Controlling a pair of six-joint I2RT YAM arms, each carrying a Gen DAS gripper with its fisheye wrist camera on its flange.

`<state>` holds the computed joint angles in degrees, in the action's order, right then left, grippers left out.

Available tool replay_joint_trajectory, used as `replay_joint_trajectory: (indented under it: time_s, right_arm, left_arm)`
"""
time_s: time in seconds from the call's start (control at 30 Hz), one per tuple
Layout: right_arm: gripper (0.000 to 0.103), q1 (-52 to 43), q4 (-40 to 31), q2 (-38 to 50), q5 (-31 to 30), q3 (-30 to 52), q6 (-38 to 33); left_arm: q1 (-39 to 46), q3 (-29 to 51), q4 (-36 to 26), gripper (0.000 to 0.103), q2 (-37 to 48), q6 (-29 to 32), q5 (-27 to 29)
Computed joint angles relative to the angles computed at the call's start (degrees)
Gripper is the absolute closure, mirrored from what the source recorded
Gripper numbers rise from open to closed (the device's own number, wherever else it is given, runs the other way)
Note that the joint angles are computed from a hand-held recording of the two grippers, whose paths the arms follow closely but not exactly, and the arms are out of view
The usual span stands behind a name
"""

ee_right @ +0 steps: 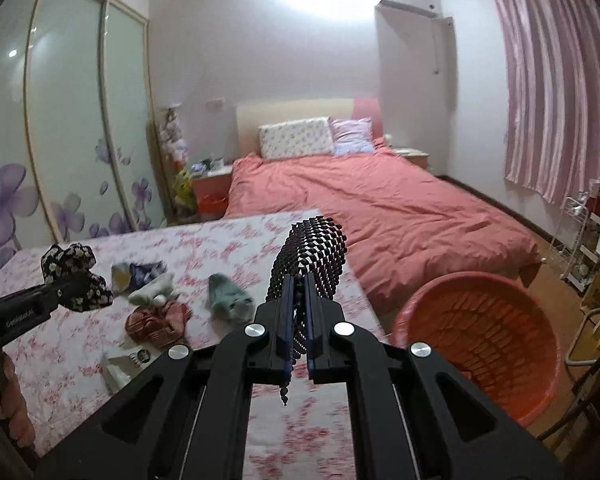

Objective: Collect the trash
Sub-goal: 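Carry hat and mesh pad over the orange basket and open both grippers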

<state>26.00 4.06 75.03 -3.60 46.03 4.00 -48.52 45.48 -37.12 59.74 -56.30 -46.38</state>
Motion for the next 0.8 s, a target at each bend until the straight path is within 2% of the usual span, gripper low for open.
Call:
replay_joint_trajectory:
  time_s: [0.17,0.37,0.57,0.8]
  right_arm:
    - [0.098,-5.0,2.6,-2.5,-0.1,-2.3,-0.1]
    - [0.098,-10.0,5.5,-2.5,-0.7,-4.0,0.1]
    - [0.098,-14.8,8.9,0.3,-1.4,-4.3,0.0]
    - [0.098,-19.7,12.0,3.7,-4.0,-4.3,0.8]
  left_arm:
    - [-2.3,4.1,5.7,0.081,6.1,3.9,1.2]
    - [-3.5,10.4,14.3,0.081,15.8,9.8,5.2]
    - [-3.7,16.1,22.1,0.081,25.0,14.8,9.9]
    - [-2.7,22.5,27.4,0.081,34.5,18.4,15.0]
